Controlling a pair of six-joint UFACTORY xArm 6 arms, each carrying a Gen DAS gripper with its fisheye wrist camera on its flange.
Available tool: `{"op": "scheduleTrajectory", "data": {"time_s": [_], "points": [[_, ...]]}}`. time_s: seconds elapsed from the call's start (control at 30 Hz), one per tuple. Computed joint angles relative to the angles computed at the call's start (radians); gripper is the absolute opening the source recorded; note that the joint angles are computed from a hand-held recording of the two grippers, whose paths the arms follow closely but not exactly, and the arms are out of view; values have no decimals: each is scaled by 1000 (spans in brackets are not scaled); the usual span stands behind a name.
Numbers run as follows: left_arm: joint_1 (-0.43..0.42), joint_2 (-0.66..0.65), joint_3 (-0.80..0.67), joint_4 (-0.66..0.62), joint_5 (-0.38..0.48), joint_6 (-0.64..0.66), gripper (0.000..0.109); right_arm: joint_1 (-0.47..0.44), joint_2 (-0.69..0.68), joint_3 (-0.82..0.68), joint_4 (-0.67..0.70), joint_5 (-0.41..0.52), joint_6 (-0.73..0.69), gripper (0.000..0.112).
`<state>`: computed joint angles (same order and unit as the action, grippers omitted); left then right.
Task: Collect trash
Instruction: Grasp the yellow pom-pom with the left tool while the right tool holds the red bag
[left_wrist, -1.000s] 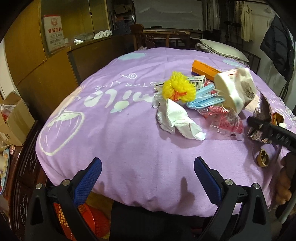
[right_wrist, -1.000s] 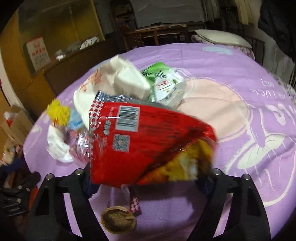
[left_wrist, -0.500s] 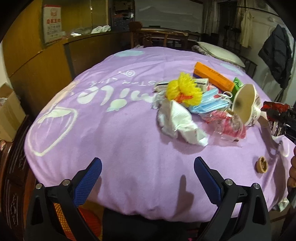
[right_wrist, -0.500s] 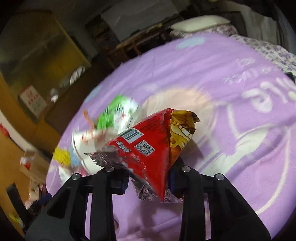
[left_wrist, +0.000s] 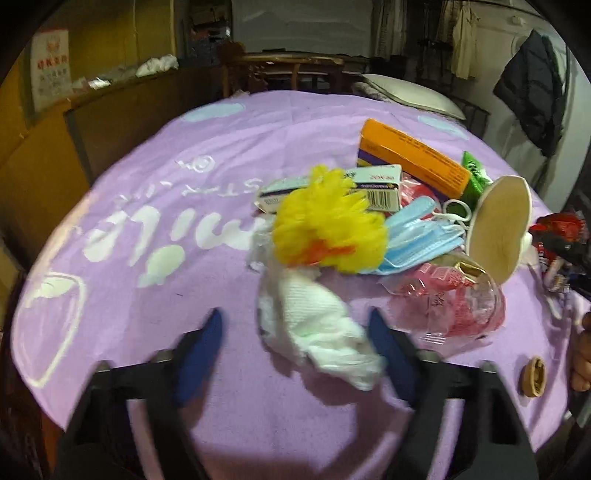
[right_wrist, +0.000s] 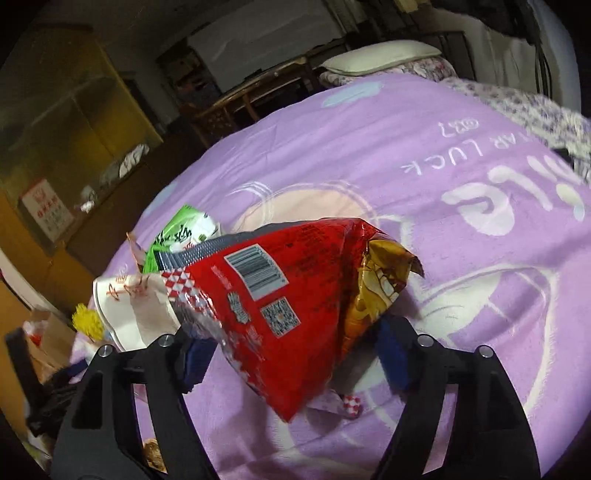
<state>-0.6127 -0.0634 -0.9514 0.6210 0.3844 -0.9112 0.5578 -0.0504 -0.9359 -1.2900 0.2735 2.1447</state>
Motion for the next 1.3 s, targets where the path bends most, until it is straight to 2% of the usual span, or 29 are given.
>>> {"op": "scheduleTrajectory", "data": {"time_s": [0.03,0.13,0.2,0.23,0.27,0.43,0.63,0.7,0.77,0.8,0.83,0.93,1.03,1.07,1.1,1.13,1.17,1.27,1.3], "points": [[8,-11,22,-59,-43,49,44,-12,2,2,-28,-21,34,74],[8,-71,62,-60,-46,55,33,-14,4,-1,-48,-23,49,73],[10,-125,95,-78,-50,71,32,1,-2,-1,-32,-10,24,61],[11,-169,119,-87,-49,77,32,1,1,-5,-24,-16,10,48],[12,-203,135,-80,-41,72,32,4,-1,-3,-24,-20,11,40],[17,-405,213,-26,29,36,32,0,-45,-5,-167,-56,170,37],[30,-595,291,-71,122,78,31,66,-110,-31,-210,0,157,37],[28,-623,315,-60,120,66,32,86,-114,-43,-216,9,144,37],[13,-624,345,-123,72,92,56,103,-106,-63,-189,14,103,38],[-1,-613,353,-109,53,62,76,111,-100,-73,-174,15,83,38],[-25,-583,351,-54,42,4,79,117,-95,-82,-163,14,66,38],[-82,-443,290,35,50,-19,79,140,-92,-97,-141,34,23,39],[-51,-335,265,85,-29,-44,79,153,-95,-100,-142,49,9,39],[-35,-308,259,102,-31,-66,79,153,-96,-101,-145,47,10,39],[-24,-285,254,78,-19,-69,73,153,-94,-102,-141,48,6,39],[-6,-270,265,11,-47,-37,65,151,-94,-100,-133,46,3,39],[4,-272,281,-17,-79,-20,65,146,-96,-95,-144,36,15,39],[7,-290,268,90,-67,-85,67,124,-86,-87,-161,2,48,39],[8,-287,264,88,-75,-82,67,111,-76,-89,-171,-26,69,39]]}}
